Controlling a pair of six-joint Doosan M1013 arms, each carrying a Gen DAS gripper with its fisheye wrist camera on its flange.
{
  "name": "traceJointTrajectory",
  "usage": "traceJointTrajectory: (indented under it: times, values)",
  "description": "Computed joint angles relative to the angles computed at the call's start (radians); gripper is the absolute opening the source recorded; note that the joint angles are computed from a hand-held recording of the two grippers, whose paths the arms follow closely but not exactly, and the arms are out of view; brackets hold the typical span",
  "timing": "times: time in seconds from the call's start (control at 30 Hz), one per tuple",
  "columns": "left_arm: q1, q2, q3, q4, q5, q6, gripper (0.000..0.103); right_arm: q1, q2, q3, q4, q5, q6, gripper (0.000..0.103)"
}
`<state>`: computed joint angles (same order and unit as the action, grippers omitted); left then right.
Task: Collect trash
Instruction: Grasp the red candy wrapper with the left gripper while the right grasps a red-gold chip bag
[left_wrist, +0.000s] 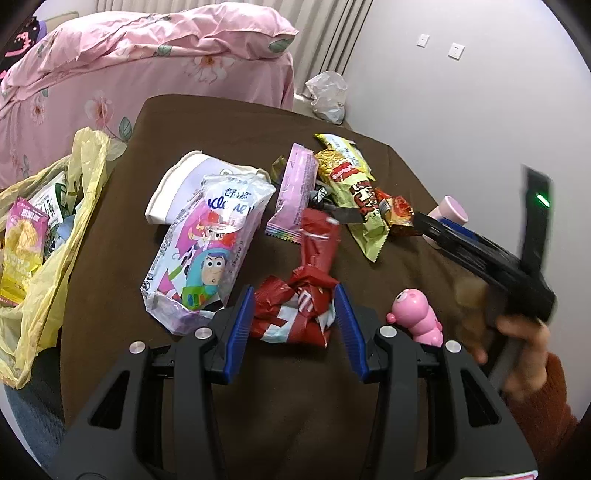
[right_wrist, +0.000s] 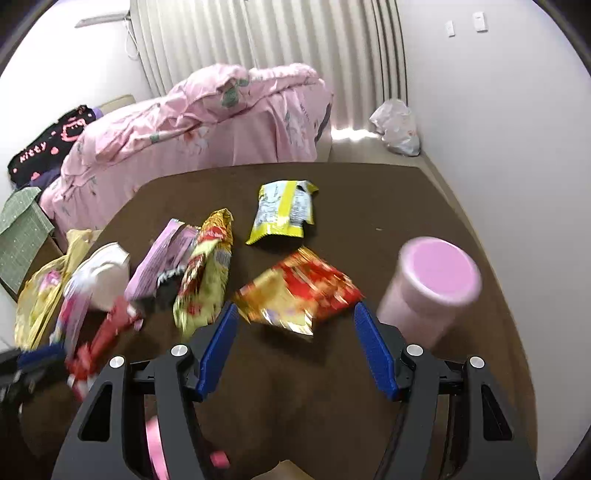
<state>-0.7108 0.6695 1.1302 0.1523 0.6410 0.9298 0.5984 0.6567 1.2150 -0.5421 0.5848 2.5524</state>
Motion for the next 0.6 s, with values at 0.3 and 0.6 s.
traceJointTrajectory:
  times: [0.3,0.6]
  values:
    - [0.013,-0.033,0.053,-0.052,-0.092,0.059,0.047,-0.007,0.054,-0.091,0.084,0.088,-0.167,0.037]
    - [0.004,-0.012,0.017,-0.071,-0.027,0.146,0.053,0.004,-0.055,0.079,0.096,-0.064,-0.201,0.036]
